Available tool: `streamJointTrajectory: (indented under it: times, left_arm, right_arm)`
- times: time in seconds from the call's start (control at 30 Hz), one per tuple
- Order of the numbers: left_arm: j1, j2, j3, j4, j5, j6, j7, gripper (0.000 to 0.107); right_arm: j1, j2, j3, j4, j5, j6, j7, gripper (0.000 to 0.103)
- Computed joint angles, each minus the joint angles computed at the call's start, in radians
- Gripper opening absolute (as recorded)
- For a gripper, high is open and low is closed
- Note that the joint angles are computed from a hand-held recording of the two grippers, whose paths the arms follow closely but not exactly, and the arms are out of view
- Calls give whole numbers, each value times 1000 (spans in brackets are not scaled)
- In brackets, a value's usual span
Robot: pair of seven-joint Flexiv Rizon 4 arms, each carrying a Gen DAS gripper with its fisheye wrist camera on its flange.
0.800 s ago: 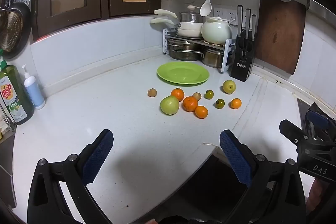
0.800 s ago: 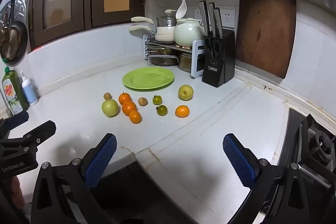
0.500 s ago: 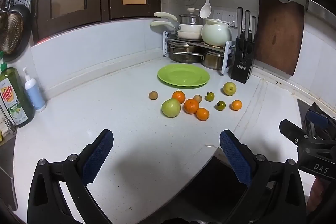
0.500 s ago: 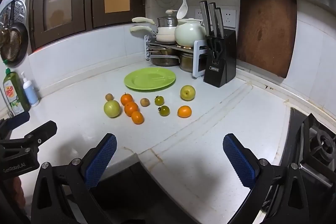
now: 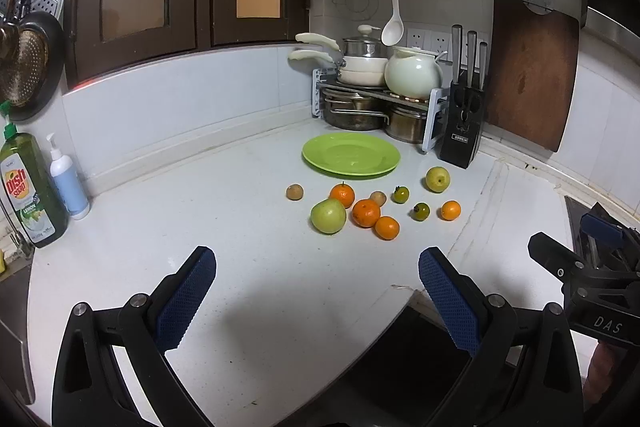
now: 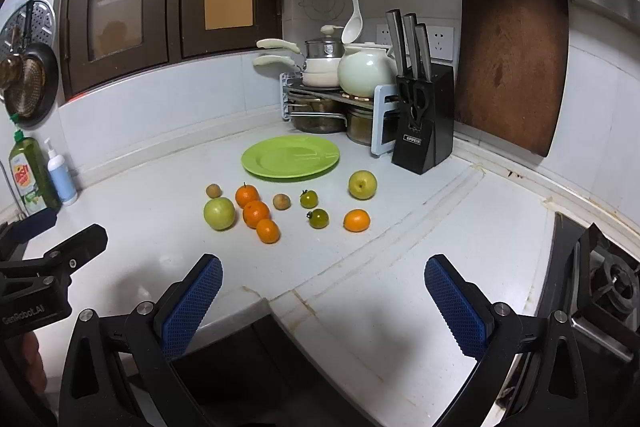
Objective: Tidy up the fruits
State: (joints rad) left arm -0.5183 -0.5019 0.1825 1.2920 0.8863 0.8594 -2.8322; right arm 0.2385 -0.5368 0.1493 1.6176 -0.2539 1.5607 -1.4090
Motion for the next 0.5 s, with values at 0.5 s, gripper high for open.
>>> streamJointTrajectory:
  times: [0.5]
  left_arm:
    - [6,4,-1,4,-2,7,6,103]
  right_arm:
    - [-3,-5,7,-10,6,-8,-8,102]
